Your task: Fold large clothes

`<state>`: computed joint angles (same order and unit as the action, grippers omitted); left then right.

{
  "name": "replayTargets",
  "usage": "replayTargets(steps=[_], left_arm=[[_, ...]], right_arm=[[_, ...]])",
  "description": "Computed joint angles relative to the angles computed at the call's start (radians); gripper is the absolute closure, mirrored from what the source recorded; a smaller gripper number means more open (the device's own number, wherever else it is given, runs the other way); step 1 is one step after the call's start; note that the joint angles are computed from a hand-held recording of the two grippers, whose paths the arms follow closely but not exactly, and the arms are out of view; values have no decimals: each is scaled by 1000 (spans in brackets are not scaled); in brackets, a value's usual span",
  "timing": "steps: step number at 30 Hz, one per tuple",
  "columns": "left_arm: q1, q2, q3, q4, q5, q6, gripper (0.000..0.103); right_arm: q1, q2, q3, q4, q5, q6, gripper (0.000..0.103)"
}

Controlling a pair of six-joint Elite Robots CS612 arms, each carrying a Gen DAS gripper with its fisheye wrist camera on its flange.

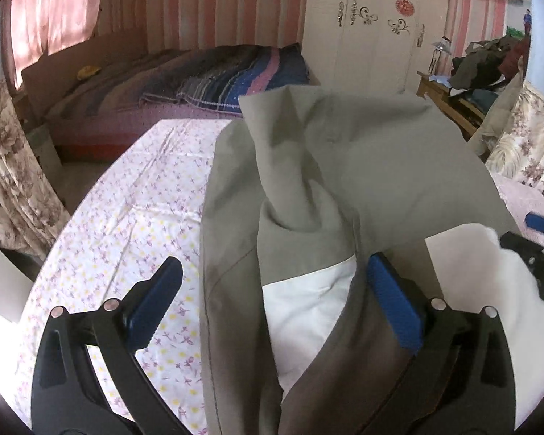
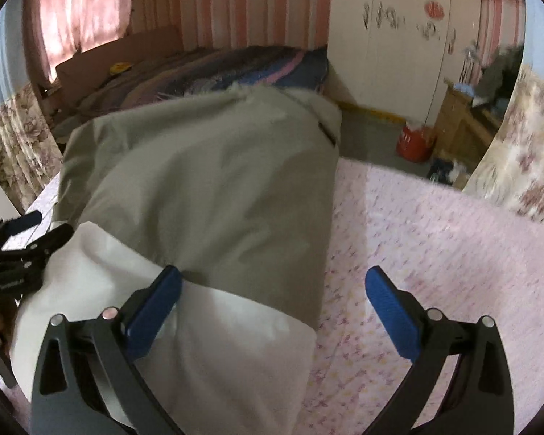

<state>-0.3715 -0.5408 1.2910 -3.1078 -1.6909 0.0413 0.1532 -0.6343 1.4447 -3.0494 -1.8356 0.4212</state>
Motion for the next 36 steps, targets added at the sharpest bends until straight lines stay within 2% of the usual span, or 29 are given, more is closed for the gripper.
replayTargets(steps=[3, 4, 6, 9, 11, 12, 14, 18, 19, 20, 23, 25, 28, 30, 32, 35, 36], left_arm=[[3, 5, -13, 34, -17, -16, 3], [9, 9, -24, 51, -31, -15, 3], [15, 13, -38, 84, -63, -24, 3], [11, 18, -47, 103, -63, -23, 3], [10, 19, -52, 110, -62, -21, 3], [11, 19, -54, 114, -65, -23, 3], [13, 21, -58, 122, -73, -30, 3], [13, 23, -63, 131, -79, -39, 3], [15, 25, -67, 133, -82, -41, 3], [14, 24, -63, 123, -85, -44, 4], [11, 16, -32, 58, -107, -40, 27], [-1, 6, -5, 17, -100, -28, 44], [-18, -5, 12, 19, -134, -47, 50], [-43, -14, 27, 13, -182, -65, 50], [-73, -22, 46, -5, -200, -73, 50], [-143, -25, 69, -48, -220, -126, 47], [-163, -25, 72, -55, -215, -140, 41]], right_arm=[[-29, 2, 3, 13, 121, 36, 2], [-33, 6, 4, 6, 140, 30, 2], [-28, 14, 2, -19, 120, -5, 2], [-19, 24, -4, -38, 90, -21, 2], [-22, 26, -1, -56, 112, -20, 4], [-28, 27, 6, -87, 155, -17, 17], [-27, 26, 21, -137, 175, -20, 27], [-21, 23, 39, -197, 156, -34, 56], [-21, 22, 45, -214, 153, -28, 60], [-30, 18, 59, -249, 185, -7, 64], [-58, 9, 86, -324, 271, 18, 72], [-59, -15, 114, -345, 270, -28, 75], [-68, -62, 176, -372, 253, -91, 78], [-87, -107, 251, -419, 236, -123, 78], [-113, -144, 320, -449, 213, -152, 78], [-177, -196, 425, -463, 195, -187, 77], [-211, -206, 459, -458, 211, -188, 77]])
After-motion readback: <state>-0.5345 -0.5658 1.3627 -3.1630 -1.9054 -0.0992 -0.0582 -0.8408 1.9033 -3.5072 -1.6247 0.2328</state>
